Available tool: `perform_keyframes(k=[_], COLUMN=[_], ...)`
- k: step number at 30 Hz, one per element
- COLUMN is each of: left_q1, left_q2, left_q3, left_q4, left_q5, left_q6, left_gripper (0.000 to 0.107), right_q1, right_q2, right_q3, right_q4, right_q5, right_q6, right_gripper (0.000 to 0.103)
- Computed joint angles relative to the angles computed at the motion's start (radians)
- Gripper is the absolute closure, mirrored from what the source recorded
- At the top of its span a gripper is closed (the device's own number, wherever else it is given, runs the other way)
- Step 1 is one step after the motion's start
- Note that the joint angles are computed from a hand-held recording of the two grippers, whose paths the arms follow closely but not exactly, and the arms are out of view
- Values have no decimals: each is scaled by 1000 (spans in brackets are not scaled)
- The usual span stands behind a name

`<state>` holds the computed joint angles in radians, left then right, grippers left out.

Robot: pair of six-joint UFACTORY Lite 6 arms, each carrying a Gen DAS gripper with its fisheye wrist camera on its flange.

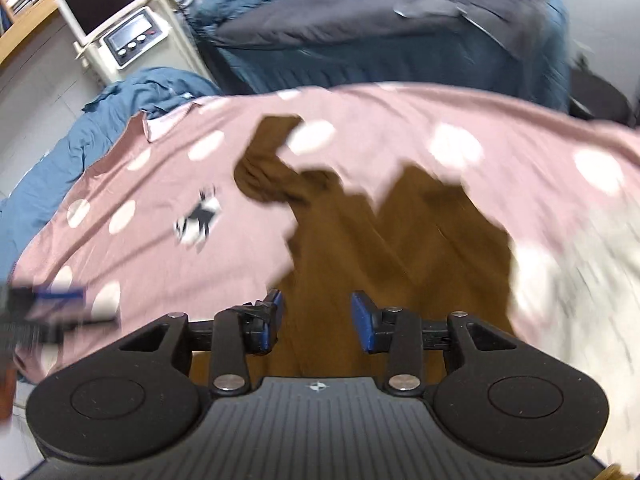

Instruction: Fold small clothes

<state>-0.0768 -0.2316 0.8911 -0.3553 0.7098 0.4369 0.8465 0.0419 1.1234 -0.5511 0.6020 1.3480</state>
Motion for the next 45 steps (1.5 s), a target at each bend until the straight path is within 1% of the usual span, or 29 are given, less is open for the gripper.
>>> perform_keyframes(k=[1,2,3,6,7,8,9,10,11,13,16,18,20,23,26,27,28,30,32,33,35,36,37,38,39,40,42,43,45], left_q1=[-13,-20,-8,47,59,75,89,105,123,143,138,112,74,-15,-118,-156,-194,-258,-314,-342,-386,-398,-414,-434,-449,-456,-428,-402,-358], left_q2=[-40,-75,-112,-166,-174,-176,-174,-171,-165,-127,-31,35,110,268,445,509,575,714,867,943,1082,1135,1159,1153,1144,1138,1123,1106,1062], left_q3=[-58,-98,-136,-197,-207,-212,-209,-205,-195,-167,-94,-38,27,159,301,354,412,537,692,777,942,1004,1031,1018,1005,992,996,981,949], left_q4=[-6,-8,-15,-41,-35,-32,-32,-36,-43,-65,-94,-122,-159,-174,-200,-196,-180,-163,-137,-90,-3,-3,25,64,94,129,74,1,-43], left_q5=[-13,-16,-9,31,39,48,57,61,69,65,50,27,3,-33,-90,-113,-137,-171,-173,-162,-114,-86,-87,-124,-149,-167,-146,-144,-155], left_q6=[3,3,18,83,96,117,138,160,180,202,198,190,200,163,145,131,102,57,18,-35,-143,-156,-187,-211,-215,-227,-217,-176,-137], left_gripper=[13,13,13,13,13,13,13,13,13,13,13,13,13,13,13,13,13,13,13,14,22,34,36,39,66,95,99,99,99], right_q1=[-21,-56,-88,-158,-178,-188,-189,-188,-175,-141,-83,-24,51,268,553,647,731,841,920,956,1001,1005,1003,1000,997,1005,992,993,984], right_q2=[57,113,168,270,309,354,387,394,358,278,74,-82,-259,-485,-584,-596,-608,-612,-605,-598,-570,-550,-537,-528,-523,-520,-523,-526,-535], right_q3=[50,99,147,208,240,282,307,314,280,213,70,-30,-125,-219,-262,-268,-277,-292,-300,-301,-285,-273,-265,-263,-265,-266,-278,-281,-288], right_q4=[-17,-15,-2,86,137,186,215,239,228,205,153,114,112,86,94,107,120,152,169,165,153,142,133,126,122,119,113,111,107], right_q5=[-6,-10,-6,-64,-55,-31,-17,-26,-49,-90,-60,-8,93,385,680,755,804,858,884,891,900,898,895,886,874,873,856,852,848], right_q6=[-14,-52,-91,-213,-286,-352,-385,-404,-382,-362,-252,-140,-54,179,460,554,656,809,950,1018,1095,1110,1122,1135,1145,1165,1181,1188,1187], right_gripper=[27,12,7,9,10,35,66,91,96,97,97,97,97,97,97,97,97,97,97,96,96,96,96,96,96,96,96,96,96])
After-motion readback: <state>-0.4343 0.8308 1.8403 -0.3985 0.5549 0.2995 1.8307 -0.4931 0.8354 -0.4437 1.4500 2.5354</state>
